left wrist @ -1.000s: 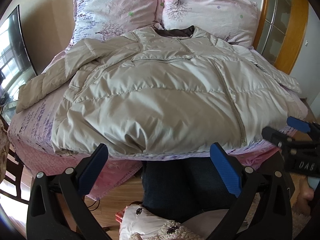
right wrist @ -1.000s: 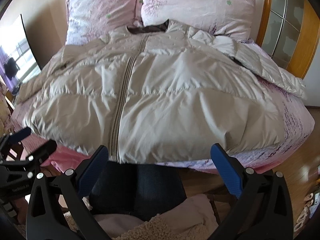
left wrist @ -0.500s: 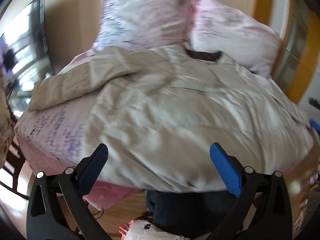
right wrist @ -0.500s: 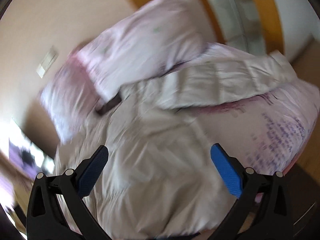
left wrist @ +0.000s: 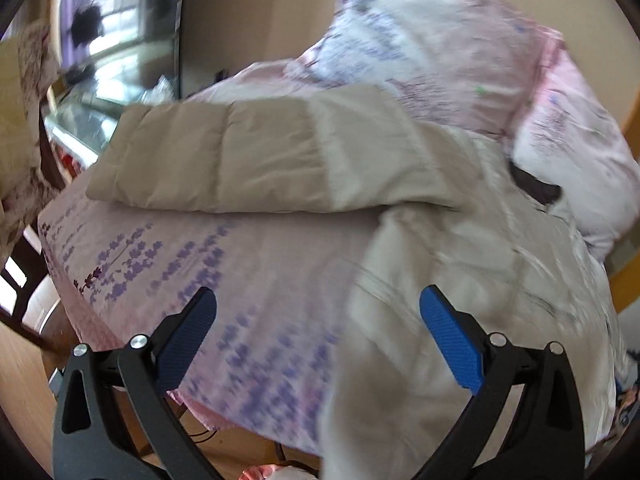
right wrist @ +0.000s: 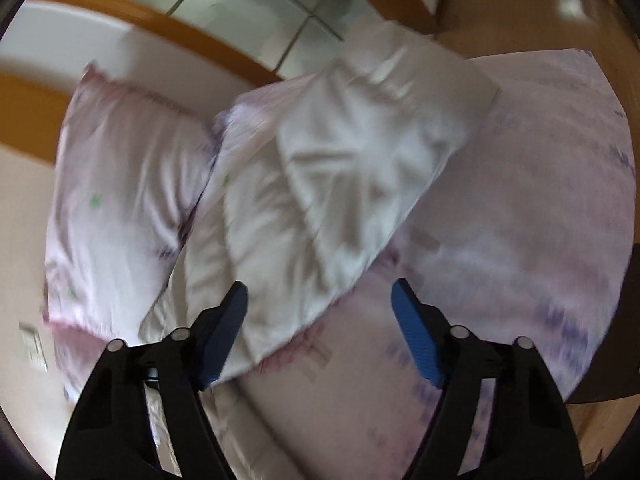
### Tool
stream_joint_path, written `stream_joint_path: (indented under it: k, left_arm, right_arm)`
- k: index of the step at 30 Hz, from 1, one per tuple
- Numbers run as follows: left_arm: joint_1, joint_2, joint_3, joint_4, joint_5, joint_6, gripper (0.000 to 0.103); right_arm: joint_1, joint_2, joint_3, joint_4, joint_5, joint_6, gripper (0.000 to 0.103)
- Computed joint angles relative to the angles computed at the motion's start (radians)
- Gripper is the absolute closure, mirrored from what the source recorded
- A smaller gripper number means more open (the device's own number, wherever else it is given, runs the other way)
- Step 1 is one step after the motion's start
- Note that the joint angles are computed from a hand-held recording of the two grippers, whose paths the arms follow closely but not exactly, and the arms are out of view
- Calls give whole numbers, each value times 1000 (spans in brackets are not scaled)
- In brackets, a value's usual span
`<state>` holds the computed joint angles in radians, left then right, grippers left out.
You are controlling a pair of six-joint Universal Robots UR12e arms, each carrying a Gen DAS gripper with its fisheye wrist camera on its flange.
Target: Fold large clothes
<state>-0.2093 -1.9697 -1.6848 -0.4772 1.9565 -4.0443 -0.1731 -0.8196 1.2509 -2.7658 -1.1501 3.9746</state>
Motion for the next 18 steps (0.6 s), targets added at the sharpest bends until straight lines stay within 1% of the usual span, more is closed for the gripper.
stream_joint_path:
  k: [1, 2, 3, 4, 5, 6, 7, 8, 9, 10, 12, 15, 16, 18]
  left_arm:
    - [10, 2, -8, 11, -18, -16, 2]
    - [26, 5, -25, 36, -51, -44, 2]
    - [36, 9, -40, 64, -75, -61, 2]
    - [52, 13, -60, 107, -108, -89, 2]
    - [63, 15, -75, 141, -126, -114, 2]
    - [69, 16, -84, 164, -134, -127, 2]
    - [75, 18, -95, 189, -136, -142, 2]
    - [79, 19, -102, 207, -131, -148, 2]
    - [81, 20, -105, 217, -122, -152, 2]
    - [83, 21, -107, 220, -111, -156, 2]
    - [86, 22, -109, 227, -102, -164, 2]
    - [96, 20, -116, 252, -109, -184, 6]
    - [99, 20, -120, 263, -116, -195, 6]
    - [108, 18, -126, 283, -134, -218, 9]
  right_arm:
    - [-5, 7, -7, -1, -11, 20, 34]
    - [-8, 14, -17, 2, -22, 40, 36]
    - [-12, 16, -17, -6, -28, 56, 43]
    - [-14, 19, -21, -12, -39, 65, 47]
    - [-16, 19, -22, -14, -50, 65, 52]
    - [-15, 18, -24, -9, -74, 58, 61]
    - [-13, 17, -28, 1, -95, 44, 67]
    - [-9, 18, -37, 16, -111, 30, 80]
    - [-5, 17, -42, 25, -134, 3, 88]
    - [-2, 18, -51, 30, -152, -21, 90]
    - [12, 11, -63, 25, -219, -100, 95]
    - [39, 8, -92, -2, -294, -208, 97]
    - [50, 7, -105, -17, -316, -256, 97]
    - [71, 7, -130, -46, -340, -338, 97]
